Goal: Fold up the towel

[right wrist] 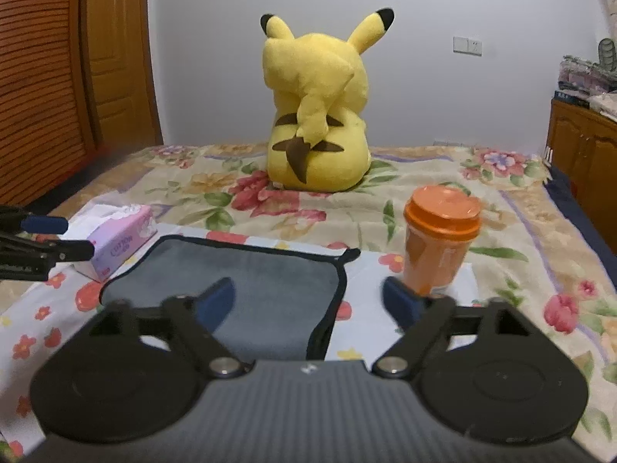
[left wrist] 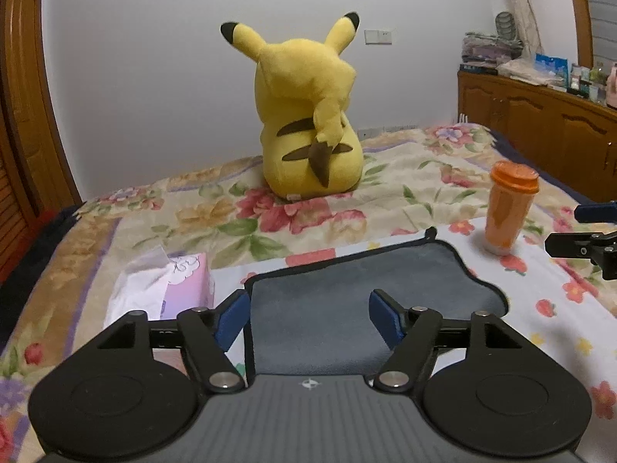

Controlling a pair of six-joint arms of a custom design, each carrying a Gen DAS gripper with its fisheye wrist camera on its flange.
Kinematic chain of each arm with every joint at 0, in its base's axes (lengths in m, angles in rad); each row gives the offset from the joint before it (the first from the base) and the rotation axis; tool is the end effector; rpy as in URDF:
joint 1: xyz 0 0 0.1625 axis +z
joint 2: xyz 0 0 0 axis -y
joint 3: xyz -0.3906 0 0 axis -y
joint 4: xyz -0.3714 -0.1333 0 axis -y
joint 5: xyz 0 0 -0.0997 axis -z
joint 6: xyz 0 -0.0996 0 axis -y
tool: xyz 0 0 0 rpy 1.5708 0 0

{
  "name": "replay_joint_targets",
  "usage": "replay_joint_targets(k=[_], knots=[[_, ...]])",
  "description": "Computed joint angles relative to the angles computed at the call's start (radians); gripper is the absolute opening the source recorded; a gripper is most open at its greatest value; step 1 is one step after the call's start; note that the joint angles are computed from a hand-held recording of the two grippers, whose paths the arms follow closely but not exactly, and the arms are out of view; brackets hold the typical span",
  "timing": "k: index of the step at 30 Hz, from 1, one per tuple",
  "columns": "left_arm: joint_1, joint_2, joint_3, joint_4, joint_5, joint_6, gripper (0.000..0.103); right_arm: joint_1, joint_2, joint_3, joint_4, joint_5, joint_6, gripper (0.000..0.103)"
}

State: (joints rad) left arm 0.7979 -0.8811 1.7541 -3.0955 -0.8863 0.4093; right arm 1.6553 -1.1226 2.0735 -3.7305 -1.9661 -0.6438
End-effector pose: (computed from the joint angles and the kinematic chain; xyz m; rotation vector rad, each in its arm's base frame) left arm -0.2877 -0.5761 0.1784 1.1065 2.1714 -0.9600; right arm 0.1373 -0.4965 0.2729 0.4838 -2.0972 1.2974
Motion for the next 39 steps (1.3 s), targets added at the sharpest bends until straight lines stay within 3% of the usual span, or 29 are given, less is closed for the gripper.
replay_joint_targets(k=[3,10,24,34,39], knots=[[-0.020,-0.025,0.016,0.006,0.009,-0.009,0.083,0.021,-0.014,0.012,-0.015,-0.020,-0.004,0.103],[-0.066,-0.088,0.069,-0.005,0.025,-0.021,0.099,0.067,-0.042,0.032,-0.023,-0.058,-0.001,0.103],[-0.170,-0.199,0.182,-0.002,0.092,-0.096,0.103,0.156,-0.111,0.090,-0.022,-0.127,0.005,0.103],[-0.239,-0.279,0.272,0.063,0.154,-0.200,0.103,0.210,-0.155,0.154,-0.019,-0.154,0.035,0.103],[-0.260,-0.333,0.324,0.096,0.151,-0.245,0.103,0.233,-0.172,0.184,-0.015,-0.175,0.059,0.103]])
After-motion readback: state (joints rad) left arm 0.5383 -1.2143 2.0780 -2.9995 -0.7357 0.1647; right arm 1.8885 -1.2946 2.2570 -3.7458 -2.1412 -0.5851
